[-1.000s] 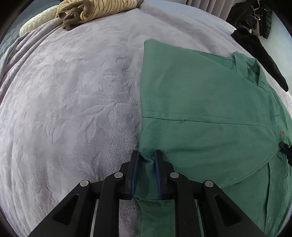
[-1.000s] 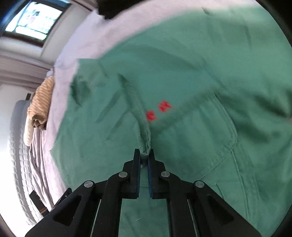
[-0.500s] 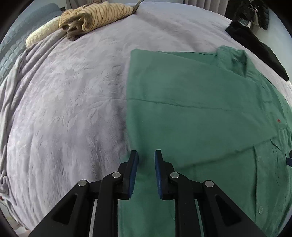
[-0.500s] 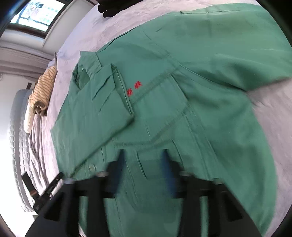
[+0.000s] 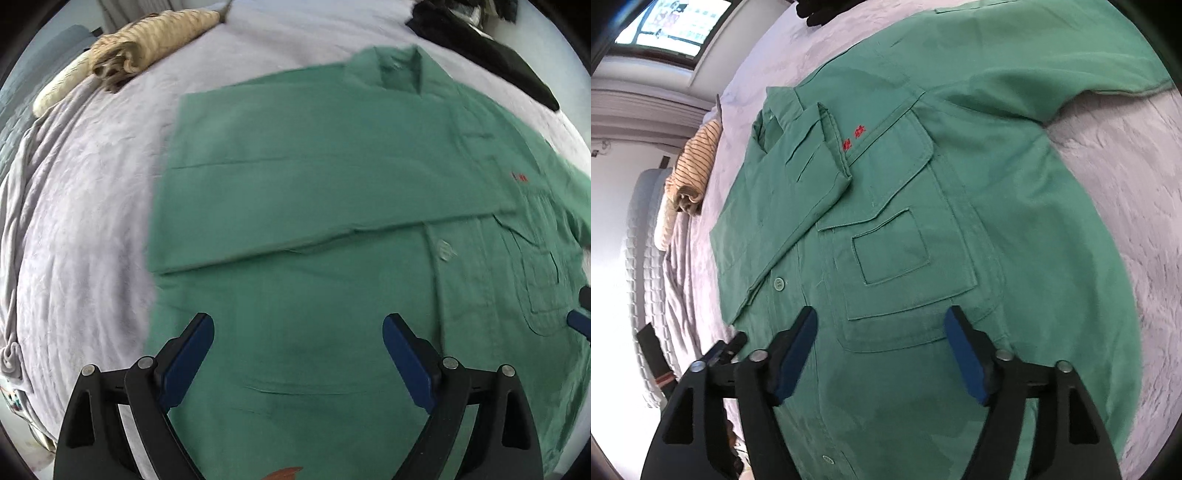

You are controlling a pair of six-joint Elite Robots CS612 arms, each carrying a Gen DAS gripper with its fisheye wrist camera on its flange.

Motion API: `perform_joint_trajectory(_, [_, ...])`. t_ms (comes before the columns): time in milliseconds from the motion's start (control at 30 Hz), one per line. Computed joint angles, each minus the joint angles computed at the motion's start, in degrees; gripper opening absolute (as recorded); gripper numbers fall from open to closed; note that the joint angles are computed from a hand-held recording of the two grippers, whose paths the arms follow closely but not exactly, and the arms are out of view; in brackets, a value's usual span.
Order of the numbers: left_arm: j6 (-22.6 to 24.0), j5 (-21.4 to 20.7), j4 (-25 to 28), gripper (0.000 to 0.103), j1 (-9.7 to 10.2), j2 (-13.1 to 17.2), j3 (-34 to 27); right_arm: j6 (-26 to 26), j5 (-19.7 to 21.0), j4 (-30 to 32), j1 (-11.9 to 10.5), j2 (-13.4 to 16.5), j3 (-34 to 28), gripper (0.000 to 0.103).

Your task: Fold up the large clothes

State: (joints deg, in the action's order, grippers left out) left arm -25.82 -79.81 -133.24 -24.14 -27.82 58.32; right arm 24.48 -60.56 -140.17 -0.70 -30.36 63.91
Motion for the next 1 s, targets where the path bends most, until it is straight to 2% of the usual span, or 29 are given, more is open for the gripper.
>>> perform_joint_trajectory(367, [1.9,-2.5,4.3,0.093,-2.6,2.8,-6.4,2.1,3.5,-5.1,-3.1,-1.5,4.0,0.084])
perform_joint_trajectory(433, [2.6,-3.1,4.5,0.093,-3.08,3.1,-7.2,2.5,4.1,-5.8,-3.7,-1.5,4.3,0.09])
perform_joint_trajectory(467, [2.8,-3.4,4.5,0.093,-3.27,3.3,-7.6,2.8,4.5,-6.2,-3.9,-1.5,4.3,0.103])
perform_joint_trajectory(667, [3.2,-4.2,7.1,0.093,-4.47,5.5,-12.2,4.7,7.3,-8.5,-5.7,-1.0,4.7,0.103])
perform_joint_trajectory(867, [4.1,-5.3,10.3,0.093,-5.07,8.6,-18.7,5.4,4.7,-9.2,-7.5,-1.1,4.6,0.103])
perform_joint_trajectory(1000, [3.9,-7.0,11.9,0.093,-5.22,10.5,-22.7,9.6,3.8,-12.3,-9.5,-0.8,4.6,0.103])
